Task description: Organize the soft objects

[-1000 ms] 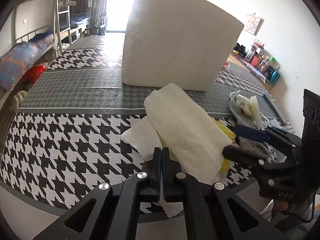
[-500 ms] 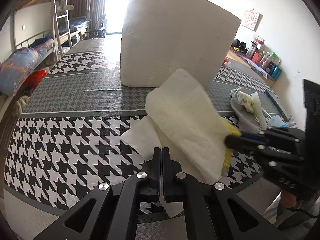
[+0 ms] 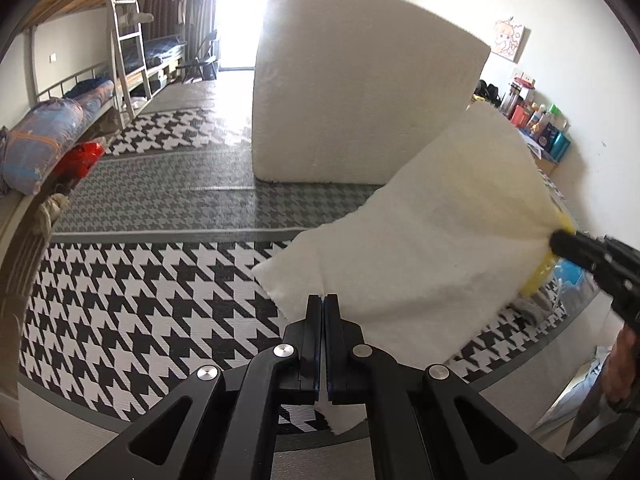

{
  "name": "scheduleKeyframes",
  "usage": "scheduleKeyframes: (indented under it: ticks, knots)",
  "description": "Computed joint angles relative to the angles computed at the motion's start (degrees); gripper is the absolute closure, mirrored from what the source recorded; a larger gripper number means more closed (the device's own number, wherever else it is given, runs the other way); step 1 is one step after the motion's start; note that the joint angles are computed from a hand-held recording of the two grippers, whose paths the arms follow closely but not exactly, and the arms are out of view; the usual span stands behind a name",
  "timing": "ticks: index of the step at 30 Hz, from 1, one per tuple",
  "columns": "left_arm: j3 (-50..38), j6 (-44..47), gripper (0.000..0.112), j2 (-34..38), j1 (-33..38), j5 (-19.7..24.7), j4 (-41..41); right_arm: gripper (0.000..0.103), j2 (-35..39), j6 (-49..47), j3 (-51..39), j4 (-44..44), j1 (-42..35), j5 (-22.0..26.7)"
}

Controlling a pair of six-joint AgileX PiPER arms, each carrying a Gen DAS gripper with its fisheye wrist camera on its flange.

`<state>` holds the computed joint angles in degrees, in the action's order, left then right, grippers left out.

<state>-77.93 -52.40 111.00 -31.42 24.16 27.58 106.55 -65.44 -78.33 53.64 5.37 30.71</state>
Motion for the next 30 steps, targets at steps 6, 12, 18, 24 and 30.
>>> scheduleKeyframes:
  ticks: [6,12,18,24,30]
  knots:
    - [1.47,-0.36,0.111,-1.36,-0.13,-2.48,0.05,0.092,0.75,-3.86,0.60,2.43,2.15,0.75]
    - [4.92,-4.39,0.110,-2.85,0.69,-4.74,2.80,0.092,1.11,-3.50,0.59,0.34,6.78,0.85]
    - [11.27,-12.51,0.060,-7.01,2.44,-5.97,8.62,0.092,4.22,0.61,-1.65,-5.51,10.71,0.47]
    - [16.26,-23.91,0.046,-11.51,3.65,-7.99,19.28,0.092,3.26,-5.13,-1.56,2.08,8.31,3.91]
    - [20.46,-31.48,0.046,-14.57,5.61,-8.70,25.20,0.092,-0.82,-4.71,2.21,0.25,11.38,-8.77]
